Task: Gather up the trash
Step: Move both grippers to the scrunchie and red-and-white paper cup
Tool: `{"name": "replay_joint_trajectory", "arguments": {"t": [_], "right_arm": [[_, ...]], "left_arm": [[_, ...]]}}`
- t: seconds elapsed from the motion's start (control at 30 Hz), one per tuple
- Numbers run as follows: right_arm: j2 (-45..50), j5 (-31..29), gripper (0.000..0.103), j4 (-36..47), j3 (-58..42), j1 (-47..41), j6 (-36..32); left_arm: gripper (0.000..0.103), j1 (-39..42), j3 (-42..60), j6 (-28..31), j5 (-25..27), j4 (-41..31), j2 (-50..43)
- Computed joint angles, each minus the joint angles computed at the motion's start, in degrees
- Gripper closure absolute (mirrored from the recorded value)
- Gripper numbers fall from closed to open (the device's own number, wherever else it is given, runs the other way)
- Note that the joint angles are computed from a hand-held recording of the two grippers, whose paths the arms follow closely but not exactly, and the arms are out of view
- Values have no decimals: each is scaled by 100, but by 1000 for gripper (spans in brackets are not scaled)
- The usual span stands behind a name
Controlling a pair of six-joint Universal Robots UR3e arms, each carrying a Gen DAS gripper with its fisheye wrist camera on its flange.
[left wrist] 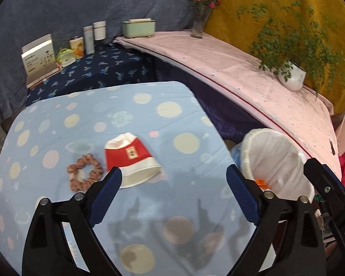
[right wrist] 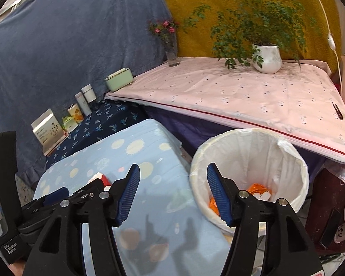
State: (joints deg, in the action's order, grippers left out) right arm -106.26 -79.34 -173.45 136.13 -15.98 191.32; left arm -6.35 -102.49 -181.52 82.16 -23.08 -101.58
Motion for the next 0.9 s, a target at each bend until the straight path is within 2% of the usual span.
{"name": "replay_joint_trajectory", "arguments": {"t": [0.47, 0.9], "right_arm": [[1561, -905, 43, -110, -1204, 1799, 534], [3161, -1032, 43, -26, -2382, 2723, 863]], "left_arm": [[14, 1375, -772, 357, -359, 104, 344], [14, 2320, -836, 572, -531, 31, -140]]}}
